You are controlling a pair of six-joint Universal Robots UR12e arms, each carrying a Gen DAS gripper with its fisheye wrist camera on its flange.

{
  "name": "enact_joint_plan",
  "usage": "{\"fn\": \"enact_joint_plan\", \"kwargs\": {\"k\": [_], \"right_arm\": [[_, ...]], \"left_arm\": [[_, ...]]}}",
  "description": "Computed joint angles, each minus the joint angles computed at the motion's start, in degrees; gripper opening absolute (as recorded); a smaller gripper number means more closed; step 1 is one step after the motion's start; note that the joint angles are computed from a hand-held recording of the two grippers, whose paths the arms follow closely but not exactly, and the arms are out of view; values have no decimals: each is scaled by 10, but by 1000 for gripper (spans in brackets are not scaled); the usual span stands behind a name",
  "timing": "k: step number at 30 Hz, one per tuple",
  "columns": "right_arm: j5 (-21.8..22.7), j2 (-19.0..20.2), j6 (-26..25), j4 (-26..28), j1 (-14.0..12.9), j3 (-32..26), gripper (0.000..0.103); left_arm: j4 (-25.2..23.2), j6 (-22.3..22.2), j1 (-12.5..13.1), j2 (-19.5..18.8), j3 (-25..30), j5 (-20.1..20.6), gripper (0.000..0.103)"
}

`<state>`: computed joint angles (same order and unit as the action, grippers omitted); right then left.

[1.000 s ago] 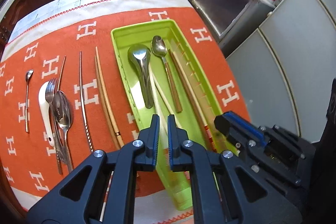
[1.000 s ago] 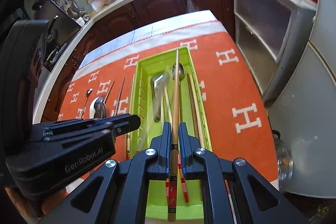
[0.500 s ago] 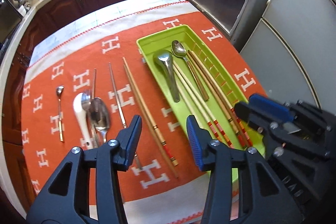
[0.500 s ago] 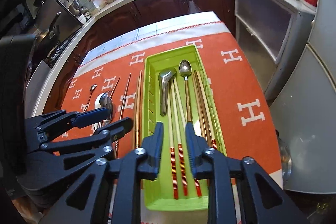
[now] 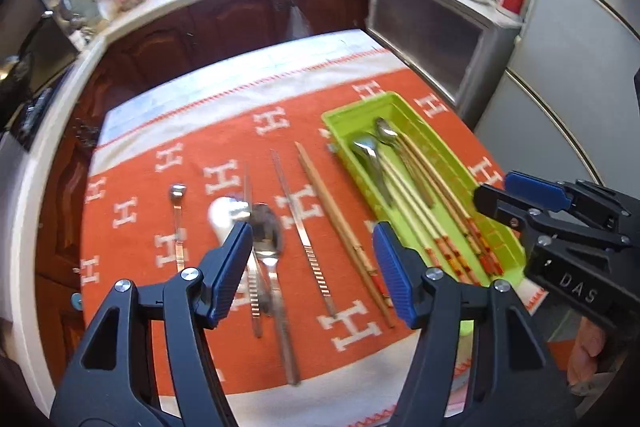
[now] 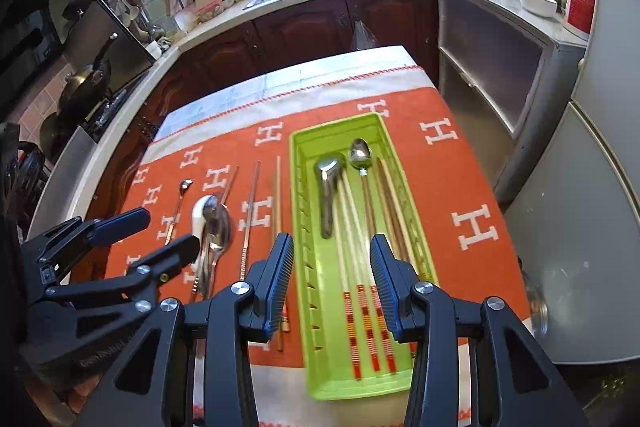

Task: Organize utensils
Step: 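Withdraw both tools from the tray back over the utensils, then grasp the small long-handled spoon with left tool while right tool grasps the fork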

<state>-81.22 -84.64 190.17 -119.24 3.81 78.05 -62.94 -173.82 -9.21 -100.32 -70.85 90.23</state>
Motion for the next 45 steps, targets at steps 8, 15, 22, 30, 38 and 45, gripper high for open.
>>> {"fn": "enact_joint_plan", "kwargs": {"k": [8,15,22,30,38,45], "right_arm": [[-24,9,-12,-30,21,-22,60],[-21,40,-38,-18,38,-67,65],[21,82,-51,15,50,-106,65],[59,145,-45,47,68,-156,48],[93,239,-13,133,76,-263,31],[101,301,0,221,82,-346,29]], "left_arm": [[40,-26,36,27,-27,38,60],[55,-27,68,33,-40,70,60],[33,-2,97,18,-44,59,60],[-21,-10,109,-29,-25,23,60],[-36,-19,102,-75,-1,49,55],[-46,-28,107,-89,5,36,51]]}}
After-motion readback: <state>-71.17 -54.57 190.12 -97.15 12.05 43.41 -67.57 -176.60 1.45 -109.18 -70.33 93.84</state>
